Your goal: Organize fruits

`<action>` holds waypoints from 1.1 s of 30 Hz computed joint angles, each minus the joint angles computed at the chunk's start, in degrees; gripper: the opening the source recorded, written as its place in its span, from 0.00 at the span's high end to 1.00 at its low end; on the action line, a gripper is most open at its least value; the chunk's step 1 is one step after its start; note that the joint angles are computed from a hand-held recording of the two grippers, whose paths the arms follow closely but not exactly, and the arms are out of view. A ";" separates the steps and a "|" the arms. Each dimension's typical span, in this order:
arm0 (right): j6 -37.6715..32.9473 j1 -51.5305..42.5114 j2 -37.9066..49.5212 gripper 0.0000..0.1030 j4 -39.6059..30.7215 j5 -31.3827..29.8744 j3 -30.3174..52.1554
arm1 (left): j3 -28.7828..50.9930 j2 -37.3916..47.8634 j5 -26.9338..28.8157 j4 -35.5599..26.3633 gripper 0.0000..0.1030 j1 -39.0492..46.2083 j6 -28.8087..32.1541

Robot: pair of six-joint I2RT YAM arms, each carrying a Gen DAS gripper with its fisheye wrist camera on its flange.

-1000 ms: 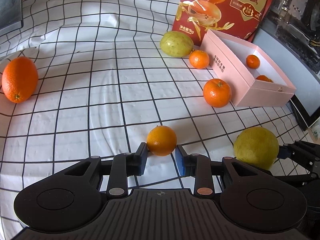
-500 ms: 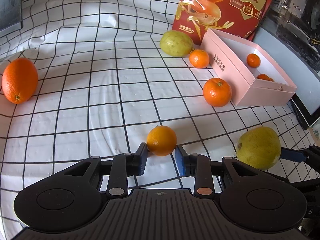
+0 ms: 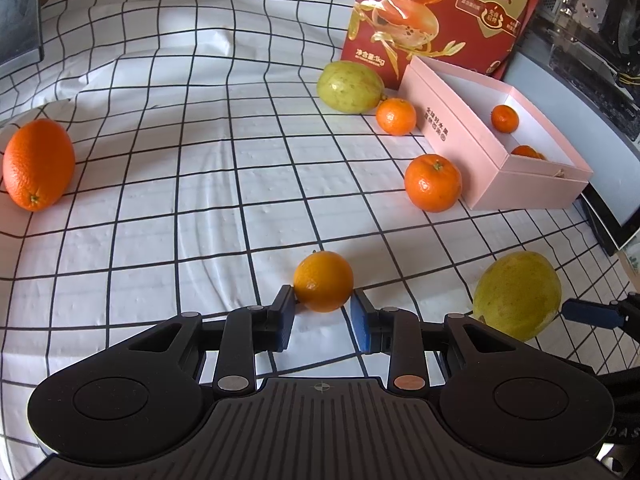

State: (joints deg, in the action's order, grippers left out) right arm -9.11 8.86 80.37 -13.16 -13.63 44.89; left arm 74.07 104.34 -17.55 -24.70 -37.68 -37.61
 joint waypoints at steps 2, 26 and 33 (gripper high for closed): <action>-0.12 1.13 -0.65 0.26 0.70 0.79 -0.22 | 0.04 0.03 0.02 -0.01 0.67 -0.02 -0.14; 0.25 -1.93 -2.86 0.24 0.64 0.67 -3.04 | 4.49 1.45 7.87 -4.18 0.67 4.09 -4.34; -0.27 0.14 -2.96 0.24 1.27 1.39 -2.57 | 2.71 -0.29 7.36 -3.45 0.67 3.40 -2.72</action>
